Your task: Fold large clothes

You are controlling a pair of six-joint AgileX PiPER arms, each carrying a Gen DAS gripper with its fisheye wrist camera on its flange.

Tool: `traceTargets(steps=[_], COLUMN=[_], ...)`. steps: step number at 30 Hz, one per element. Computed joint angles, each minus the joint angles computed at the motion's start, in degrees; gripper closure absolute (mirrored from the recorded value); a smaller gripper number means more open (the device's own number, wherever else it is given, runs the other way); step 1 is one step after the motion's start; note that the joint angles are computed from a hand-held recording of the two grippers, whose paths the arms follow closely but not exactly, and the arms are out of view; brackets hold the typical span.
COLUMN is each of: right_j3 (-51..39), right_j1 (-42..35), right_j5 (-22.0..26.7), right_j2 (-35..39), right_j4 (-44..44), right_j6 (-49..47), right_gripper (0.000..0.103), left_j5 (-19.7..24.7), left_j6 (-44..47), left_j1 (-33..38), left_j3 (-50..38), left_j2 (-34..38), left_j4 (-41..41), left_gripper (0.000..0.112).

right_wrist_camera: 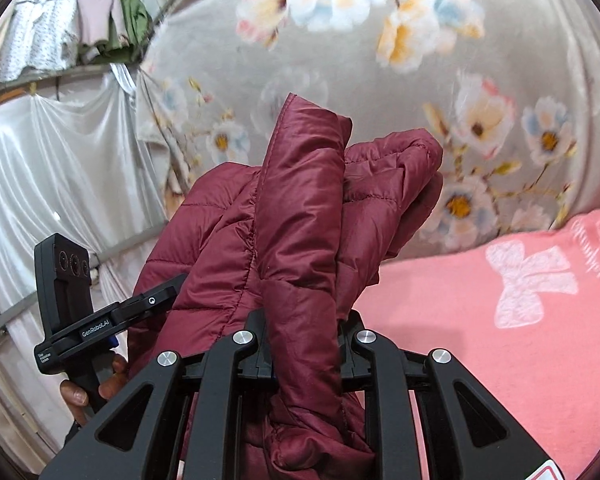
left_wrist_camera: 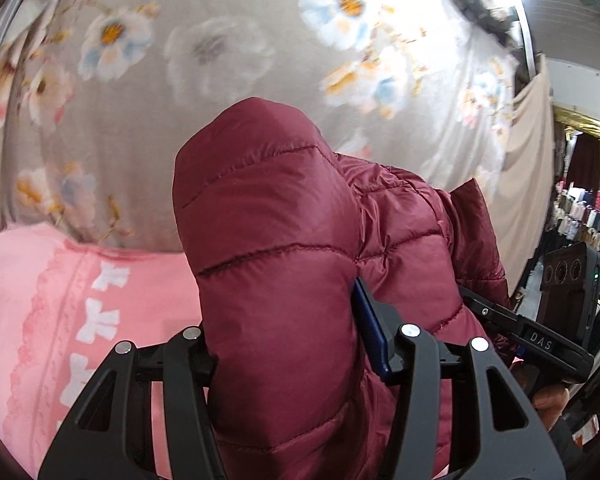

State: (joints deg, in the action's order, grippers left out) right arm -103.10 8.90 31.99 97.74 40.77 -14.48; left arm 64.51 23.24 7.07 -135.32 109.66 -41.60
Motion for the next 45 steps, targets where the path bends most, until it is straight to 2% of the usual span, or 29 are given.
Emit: traceTargets(steps=[8,16,21,24,29,31,33,37,38,39,40,41,43,45], right_j3=[-2.8,-8.3,-9.9,-8.1,-8.3,-7.2,-3.6,3.7,4.6,5.3,4.7,3.9,0.7,-0.7], right_j1=[0.7,1.3,1.5,1.2,1.1,1.2,2.1,5.2,6.1,7.1,8.4,9.3,11.7,12.8], right_j5=[-1.4,-0.6,0.5,-1.0,0.1,1.5,1.2,1.9,2.3,2.5,3.6,4.7,7.5,8.7], right_j2=[14.6,25.7,29.3,30.0,30.3,28.1,23.9,14.3,12.4,10.8,10.0,9.9,11.5,13.5], right_j4=[2.9,-1.5,-4.2,-2.0,-4.9,-12.3,-23.8,-45.5,-48.3,-49.7,-51.0,-51.7,-51.7,-50.0], right_j6=[1.0,6.3,8.3,5.5,8.3,14.5,22.1,38.2,40.5,41.4,41.9,41.7,39.6,37.9], right_gripper=[0.085,0.085,0.085,0.083,0.07,0.062,0.051,0.05,0.052,0.058,0.07,0.076,0.091,0.095], left_j5=[-0.6,-2.2,-1.0,-4.9,-2.7,-2.5,-5.6,-6.4,-8.2,-10.0,-11.6,-12.7,-13.5,-13.2], left_j6=[2.9,3.9,1.9,4.0,-1.3,-4.9,-8.5,-20.1,-23.4,-25.6,-27.6,-29.3,-32.2,-35.4], left_j1=[1.9,0.9,0.7,0.8,0.9,0.4,-0.7,-4.2,-5.7,-6.9,-8.1,-9.1,-11.4,-13.5], left_j3=[-1.8,-2.9,-6.0,-0.8,-5.2,-5.1,0.7,7.4,11.0,14.0,16.8,19.2,22.6,24.3], left_j2=[12.8,21.6,27.3,26.1,29.0,27.9,23.4,15.3,12.3,9.9,7.5,5.5,2.7,2.0], left_j4=[0.6,2.8,4.8,4.5,8.1,12.2,19.1,37.3,42.7,46.0,49.0,50.9,53.8,57.7], left_gripper=[0.063,0.063,0.062,0.059,0.045,0.038,0.033,0.03,0.03,0.029,0.023,0.018,0.018,0.018])
